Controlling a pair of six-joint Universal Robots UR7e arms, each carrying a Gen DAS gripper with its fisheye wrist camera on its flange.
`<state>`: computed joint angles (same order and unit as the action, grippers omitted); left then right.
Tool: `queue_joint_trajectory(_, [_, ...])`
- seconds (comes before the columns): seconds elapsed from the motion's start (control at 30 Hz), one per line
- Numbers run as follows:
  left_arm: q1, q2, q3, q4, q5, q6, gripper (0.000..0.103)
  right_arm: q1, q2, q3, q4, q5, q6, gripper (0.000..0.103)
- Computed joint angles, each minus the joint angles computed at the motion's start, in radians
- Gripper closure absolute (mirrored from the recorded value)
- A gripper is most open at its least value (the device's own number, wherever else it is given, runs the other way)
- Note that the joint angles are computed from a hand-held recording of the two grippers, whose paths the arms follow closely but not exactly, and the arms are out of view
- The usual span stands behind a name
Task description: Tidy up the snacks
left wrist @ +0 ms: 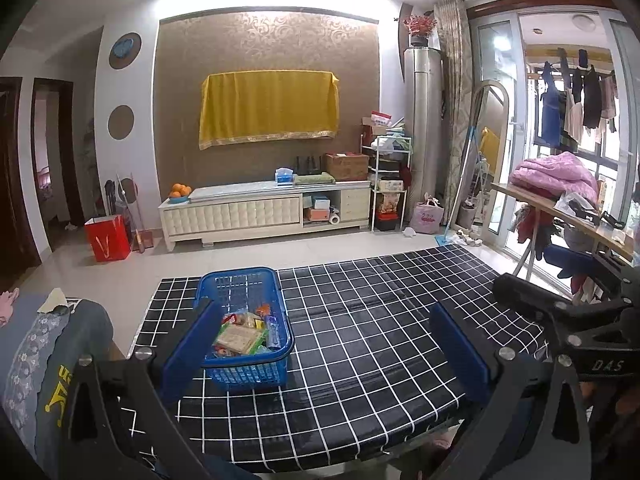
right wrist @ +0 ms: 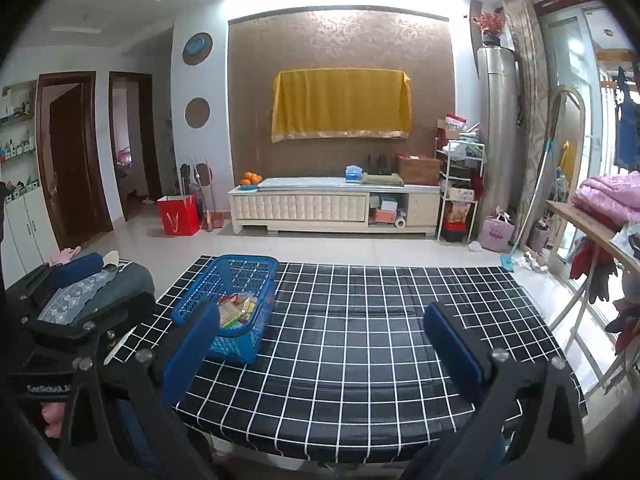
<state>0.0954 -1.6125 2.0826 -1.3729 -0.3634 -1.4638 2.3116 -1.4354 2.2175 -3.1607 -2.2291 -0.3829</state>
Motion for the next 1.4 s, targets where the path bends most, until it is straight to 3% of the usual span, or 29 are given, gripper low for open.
queue_joint_trajectory(1.4, [-0.008, -0.023, 0.008, -0.01, -0.014, 0.007, 0.0, 0.032, -0.009, 0.005, 0.033, -0.014, 0.036, 0.0])
